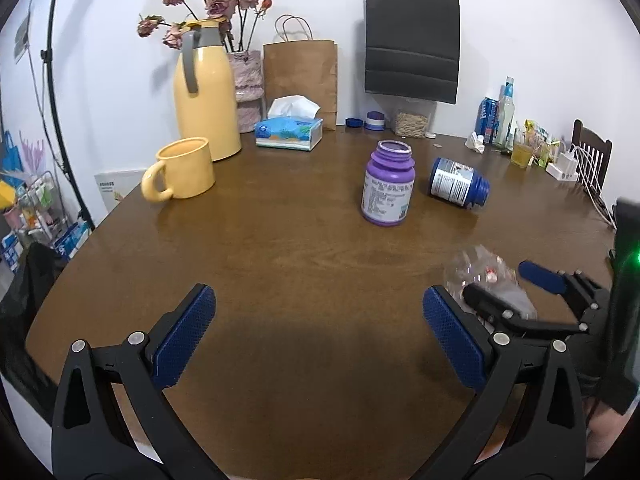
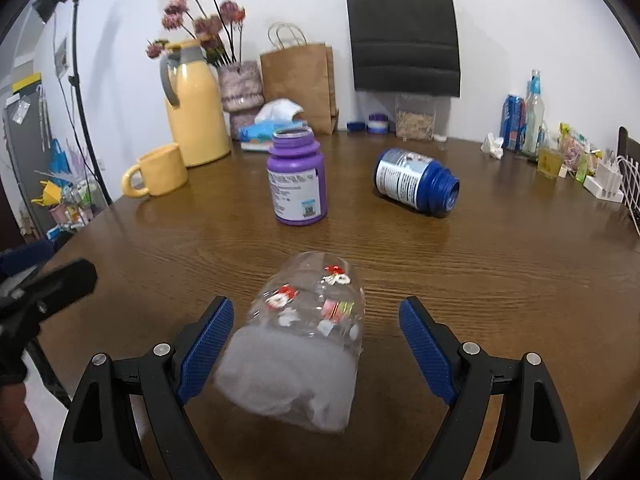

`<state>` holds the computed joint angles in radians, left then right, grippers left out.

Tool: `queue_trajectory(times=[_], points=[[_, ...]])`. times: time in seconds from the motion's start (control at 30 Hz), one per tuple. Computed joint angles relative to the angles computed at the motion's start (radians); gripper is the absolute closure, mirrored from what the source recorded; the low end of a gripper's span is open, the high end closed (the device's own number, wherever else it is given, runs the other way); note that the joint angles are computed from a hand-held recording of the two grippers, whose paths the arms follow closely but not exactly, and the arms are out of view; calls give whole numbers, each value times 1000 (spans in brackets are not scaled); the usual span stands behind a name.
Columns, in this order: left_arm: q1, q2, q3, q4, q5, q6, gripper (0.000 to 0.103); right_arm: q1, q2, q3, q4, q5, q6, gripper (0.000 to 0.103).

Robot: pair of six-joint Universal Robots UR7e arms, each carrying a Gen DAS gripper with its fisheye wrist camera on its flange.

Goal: Flip cup upright
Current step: 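Move the right gripper to the sideways clear cup and close on it, then lift the clear cup with the right gripper while the left gripper closes on it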

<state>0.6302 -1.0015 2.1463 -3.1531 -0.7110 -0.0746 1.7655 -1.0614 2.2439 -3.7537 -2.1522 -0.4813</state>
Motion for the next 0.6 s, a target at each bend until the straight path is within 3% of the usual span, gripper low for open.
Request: queue_trajectory(times=[0.07,0.17,0.33,0.43,0.5,0.6], points=[[13,9,-26,17,-26,2,0,-11,-10,-2,12,20,-6,18],[24,32,-63,47,-44,10,0,-23,-34,4,44,47,-24,31],[35,75,-119,95,-88,37,0,-52,-103,29,140,129,-61,34],[46,102,-161,130,-149,56,0,-75,-155,40,274,213,-131,34],[56,121,-191,150,-182,72,0,-75,-154,46,283,214,-196,34],[71,154,-251,212,-228,60,3,-60,-133,48,252,151,-263,34]])
